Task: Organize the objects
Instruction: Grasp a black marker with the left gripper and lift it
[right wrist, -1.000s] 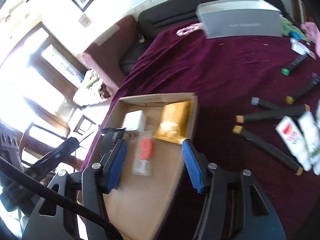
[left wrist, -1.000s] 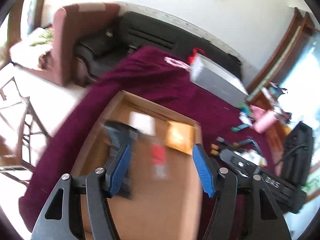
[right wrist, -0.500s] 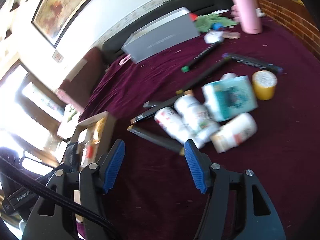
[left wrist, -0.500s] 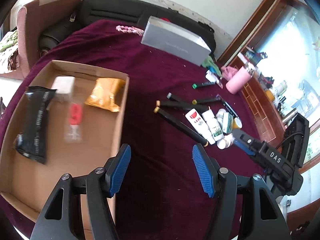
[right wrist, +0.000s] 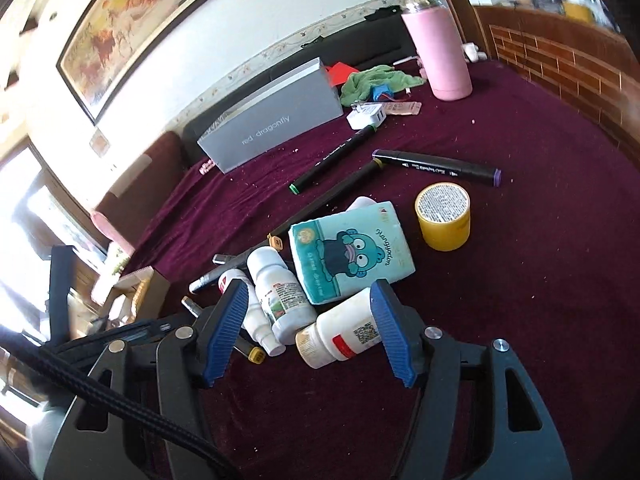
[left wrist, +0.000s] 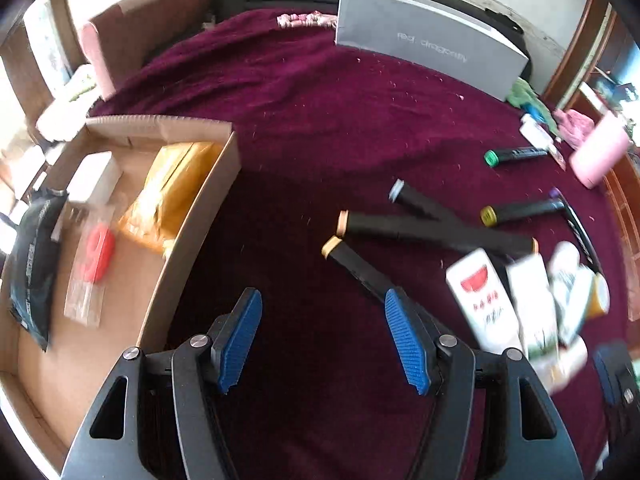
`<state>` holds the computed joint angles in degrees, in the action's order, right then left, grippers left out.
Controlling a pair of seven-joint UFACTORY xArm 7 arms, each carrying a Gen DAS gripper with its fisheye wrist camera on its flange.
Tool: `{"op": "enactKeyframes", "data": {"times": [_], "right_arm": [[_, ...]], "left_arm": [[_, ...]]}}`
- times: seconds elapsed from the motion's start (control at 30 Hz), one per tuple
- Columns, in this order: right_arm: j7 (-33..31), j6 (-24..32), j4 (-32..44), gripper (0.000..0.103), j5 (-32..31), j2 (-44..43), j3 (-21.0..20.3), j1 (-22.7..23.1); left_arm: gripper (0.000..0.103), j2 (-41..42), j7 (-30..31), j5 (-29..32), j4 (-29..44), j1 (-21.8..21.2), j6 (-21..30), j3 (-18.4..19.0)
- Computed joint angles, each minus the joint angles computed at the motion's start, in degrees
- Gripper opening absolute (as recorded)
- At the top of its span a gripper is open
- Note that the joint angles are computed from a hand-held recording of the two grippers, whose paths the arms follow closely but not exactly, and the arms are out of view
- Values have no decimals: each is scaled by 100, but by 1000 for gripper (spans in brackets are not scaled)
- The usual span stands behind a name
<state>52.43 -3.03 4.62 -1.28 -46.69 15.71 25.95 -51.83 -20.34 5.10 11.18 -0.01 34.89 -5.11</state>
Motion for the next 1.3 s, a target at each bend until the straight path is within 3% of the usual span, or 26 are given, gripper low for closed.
{"op": "enactKeyframes", "data": {"times": [0.1, 0.2, 0.23, 0.3, 0.4, 0.57, 0.63, 0.77, 0.93, 1.0, 1.07, 1.13, 1.3], "right_arm": [[-97, -366, -168, 64, 90, 35, -495, 279], [-119, -636, -327, 71, 167, -43, -773, 460], [-107, -686, -355, 72, 185, -62, -802, 488], [-98, -739, -371, 72, 191, -79, -818, 540], [-101, -679, -320, 72, 172, -66, -718, 491], [-176, -740, -268, 72, 158, 114, -900, 650], [-190, -716, -260, 72, 162, 113, -871, 621], [-214, -686, -244, 72, 183, 176, -931, 660], [-234, -629, -200, 72, 204, 257, -903, 660], [-226, -586, -189, 73, 218, 269, -855, 619], [-217, -569, -189, 73, 234, 273, -843, 612], [-199, -505, -173, 73, 244, 273, -769, 558], [-232, -403, -101, 73, 224, 360, -702, 519]], "left_arm": [[59, 53, -510, 553, 71, 287, -97, -811], [59, 142, -859, 1019, 102, 392, -174, -1157], [59, 267, -890, 1125, 162, 351, -57, -1215], [59, 351, -849, 1105, 153, 151, 12, -962], [59, 20, -1079, 1238, -31, 132, 118, -971], [59, -495, -1031, 1921, -327, -181, 217, -1496], [59, -933, -567, 1971, -533, -606, 432, -1216], [59, -1718, 926, 1312, -601, -1220, 1317, 39], [59, -2755, 2666, 278, -374, -1340, 2718, 1611], [59, -3271, 3246, 186, -403, -1332, 2887, 1758], [59, -3666, 3673, 249, -484, -1280, 2875, 1589], [59, -3563, 3904, 155, -370, -1175, 3014, 1583], [59, -3274, 3400, -162, -408, -266, 2871, 1148]]}}
